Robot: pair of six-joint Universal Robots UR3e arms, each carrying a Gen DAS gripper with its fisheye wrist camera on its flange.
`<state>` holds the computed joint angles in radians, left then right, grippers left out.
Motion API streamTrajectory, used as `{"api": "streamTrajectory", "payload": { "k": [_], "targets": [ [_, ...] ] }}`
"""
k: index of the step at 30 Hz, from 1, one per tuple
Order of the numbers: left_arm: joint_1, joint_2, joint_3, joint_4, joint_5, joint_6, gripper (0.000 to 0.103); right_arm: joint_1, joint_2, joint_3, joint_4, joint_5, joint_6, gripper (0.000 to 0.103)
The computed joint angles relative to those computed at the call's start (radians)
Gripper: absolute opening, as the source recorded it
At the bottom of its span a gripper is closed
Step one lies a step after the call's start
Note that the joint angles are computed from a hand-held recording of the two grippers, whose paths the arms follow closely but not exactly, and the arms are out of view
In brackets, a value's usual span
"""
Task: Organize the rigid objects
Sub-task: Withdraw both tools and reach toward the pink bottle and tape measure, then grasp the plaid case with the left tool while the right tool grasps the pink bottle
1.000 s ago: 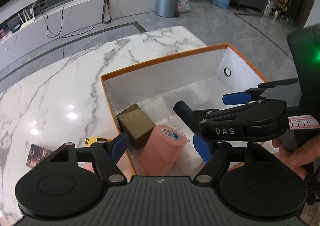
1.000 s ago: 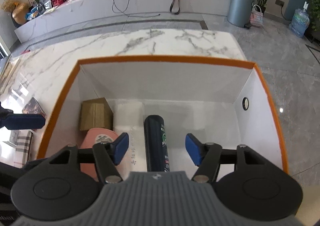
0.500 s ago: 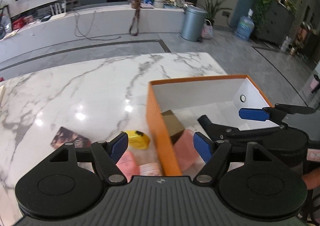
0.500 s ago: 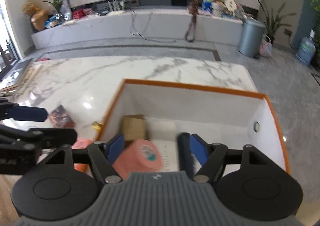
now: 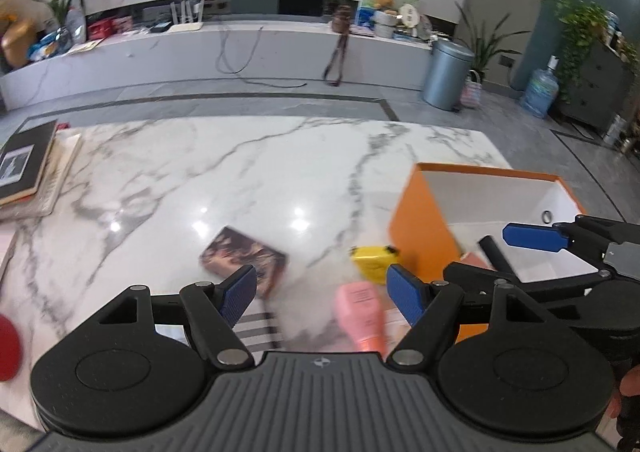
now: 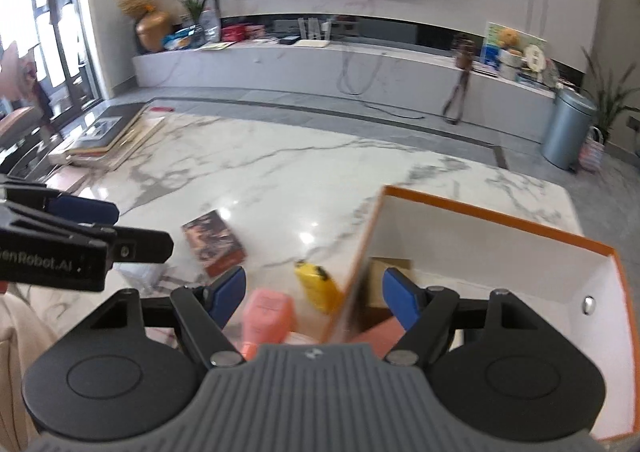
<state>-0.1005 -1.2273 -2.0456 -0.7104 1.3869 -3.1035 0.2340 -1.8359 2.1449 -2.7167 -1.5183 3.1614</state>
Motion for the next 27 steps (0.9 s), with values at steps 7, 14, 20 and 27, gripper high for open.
{"api": "streamTrajectory", "payload": {
  "k": [7,14,20,27],
  "targets": [
    [0.176,0.096,-0.072,-0.075,-0.052,0.08,0.087,0.108,0.16,-0.111,-0.01,-0.022,0.029,0.074],
    [0.228,0.06,-0.1,-0.122,-0.073,0.122,0.087,0.153,0.312,-0.236,0.073,-0.03,0.033,0.056],
    [0.185,-0.062,-0.08,-0.104,-0.047,0.09,0.083,0.18,0.422,-0.335,0.159,-0.075,0.02,0.051],
    [0.122,-0.229,-0.015,-0.107,0.013,0.031,0.081,0.196,0.53,-0.426,0.231,-0.133,-0.041,0.046]
  ]
}}
